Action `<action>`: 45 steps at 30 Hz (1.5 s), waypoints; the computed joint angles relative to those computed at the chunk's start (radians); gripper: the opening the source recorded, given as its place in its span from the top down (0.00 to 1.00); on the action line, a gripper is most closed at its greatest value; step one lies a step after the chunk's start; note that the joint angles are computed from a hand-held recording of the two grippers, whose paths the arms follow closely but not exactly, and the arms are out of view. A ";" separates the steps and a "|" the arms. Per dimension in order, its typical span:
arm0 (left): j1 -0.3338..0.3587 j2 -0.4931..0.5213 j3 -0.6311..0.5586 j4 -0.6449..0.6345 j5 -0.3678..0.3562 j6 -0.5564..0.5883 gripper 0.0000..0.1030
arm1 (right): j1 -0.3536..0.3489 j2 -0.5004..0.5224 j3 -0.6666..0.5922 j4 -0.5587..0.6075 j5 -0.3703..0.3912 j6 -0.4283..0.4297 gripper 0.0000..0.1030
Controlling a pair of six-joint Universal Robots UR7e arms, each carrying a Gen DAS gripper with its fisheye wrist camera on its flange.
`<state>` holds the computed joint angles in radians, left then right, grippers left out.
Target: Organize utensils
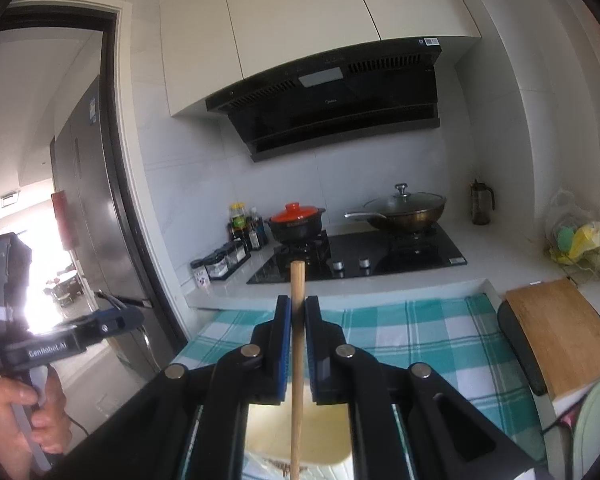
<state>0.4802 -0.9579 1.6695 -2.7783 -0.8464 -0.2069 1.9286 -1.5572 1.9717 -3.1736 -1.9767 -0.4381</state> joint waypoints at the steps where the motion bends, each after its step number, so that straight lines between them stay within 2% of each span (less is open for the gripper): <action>1: 0.008 0.020 -0.019 0.000 0.001 0.008 0.60 | -0.017 0.020 -0.019 -0.013 0.037 -0.005 0.93; 5: 0.053 0.099 -0.089 0.031 -0.028 0.010 0.60 | -0.074 0.109 -0.073 -0.070 0.102 -0.067 0.93; 8: 0.086 0.149 -0.127 0.076 -0.052 -0.009 0.60 | -0.123 0.161 -0.100 -0.043 0.113 -0.092 0.93; 15: 0.143 0.236 -0.189 0.177 -0.091 -0.055 0.60 | -0.216 0.211 -0.129 0.125 0.111 -0.037 0.93; 20: 0.160 0.263 -0.211 0.220 -0.086 -0.075 0.57 | -0.237 0.226 -0.135 0.189 0.076 -0.023 0.91; 21: 0.161 0.262 -0.208 0.215 -0.087 -0.072 0.50 | -0.237 0.229 -0.133 0.191 0.061 -0.022 0.88; 22: 0.161 0.257 -0.200 0.205 -0.086 -0.069 0.45 | -0.237 0.231 -0.131 0.196 0.047 -0.017 0.76; 23: 0.159 0.250 -0.188 0.189 -0.079 -0.068 0.35 | -0.236 0.229 -0.127 0.198 0.039 -0.008 0.67; 24: 0.155 0.239 -0.170 0.170 -0.073 -0.068 0.29 | -0.236 0.224 -0.119 0.191 0.038 -0.001 0.49; 25: 0.151 0.226 -0.152 0.150 -0.070 -0.064 0.27 | -0.238 0.215 -0.108 0.176 0.046 0.000 0.44; 27: 0.137 0.191 -0.106 0.125 -0.054 -0.058 0.21 | -0.234 0.189 -0.081 0.156 0.045 -0.010 0.43; 30: 0.101 0.121 -0.011 0.092 0.006 -0.051 0.13 | -0.219 0.144 -0.042 0.158 0.010 -0.030 0.37; 33: 0.049 0.026 0.112 0.081 0.074 -0.071 0.05 | -0.187 0.083 0.013 0.176 -0.073 -0.046 0.29; 36: -0.017 -0.068 0.234 0.111 0.170 -0.133 0.02 | -0.155 0.008 0.087 0.194 -0.158 -0.055 0.23; 41: -0.139 -0.219 0.423 0.258 0.281 -0.346 0.01 | -0.107 -0.128 0.227 0.222 -0.317 -0.009 0.19; 45: -0.224 -0.306 0.519 0.454 0.298 -0.580 0.00 | -0.073 -0.242 0.342 0.237 -0.389 0.021 0.18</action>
